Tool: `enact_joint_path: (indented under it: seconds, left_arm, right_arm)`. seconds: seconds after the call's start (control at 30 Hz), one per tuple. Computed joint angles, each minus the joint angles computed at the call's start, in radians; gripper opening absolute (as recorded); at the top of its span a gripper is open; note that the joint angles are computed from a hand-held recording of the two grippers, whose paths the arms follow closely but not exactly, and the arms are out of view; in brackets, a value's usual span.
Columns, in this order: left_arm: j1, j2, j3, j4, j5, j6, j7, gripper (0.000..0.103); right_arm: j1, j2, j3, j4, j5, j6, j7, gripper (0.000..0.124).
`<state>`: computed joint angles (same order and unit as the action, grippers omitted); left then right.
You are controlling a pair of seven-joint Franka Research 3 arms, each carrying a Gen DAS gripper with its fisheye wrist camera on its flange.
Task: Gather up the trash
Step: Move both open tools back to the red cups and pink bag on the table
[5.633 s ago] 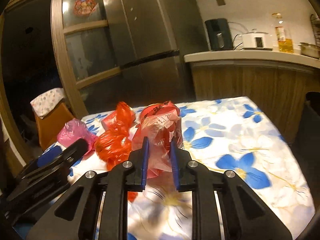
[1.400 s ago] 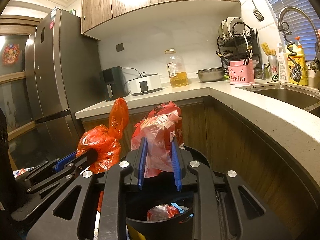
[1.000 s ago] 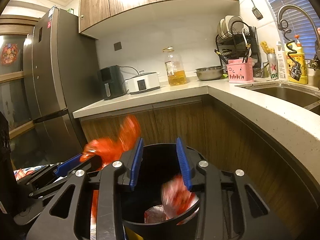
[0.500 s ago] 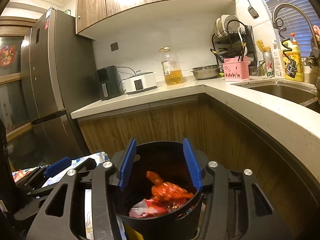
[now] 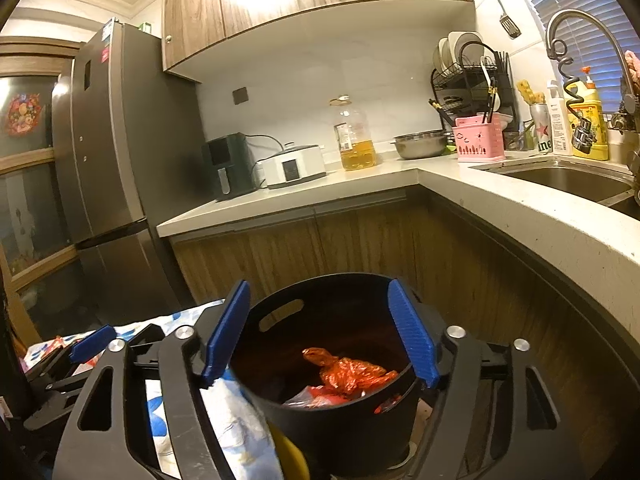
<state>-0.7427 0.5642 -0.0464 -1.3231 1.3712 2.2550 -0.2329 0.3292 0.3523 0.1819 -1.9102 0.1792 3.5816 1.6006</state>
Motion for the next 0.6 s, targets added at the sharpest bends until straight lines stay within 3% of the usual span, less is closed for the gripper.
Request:
enact_joint_path:
  seconds: [0.2,0.5,0.6]
  left_arm:
    - [-0.020,-0.134,-0.032,-0.196,0.044,-0.149,-0.120,0.088]
    - [0.033,-0.311,-0.146,-0.454,0.018,-0.358,-0.247,0.089]
    - [0.065,-0.376,-0.183,-0.544,-0.008,-0.395,-0.303,0.089]
  right_arm:
    - [-0.003,-0.018,0.030,-0.031,-0.050,0.009,0.024,0.075]
    - [0.004,-0.010,0.088,-0.031,-0.160,0.001,0.085,0.076]
    - [0.008,0.004,0.111,-0.016,-0.195,-0.018,0.103,0.076]
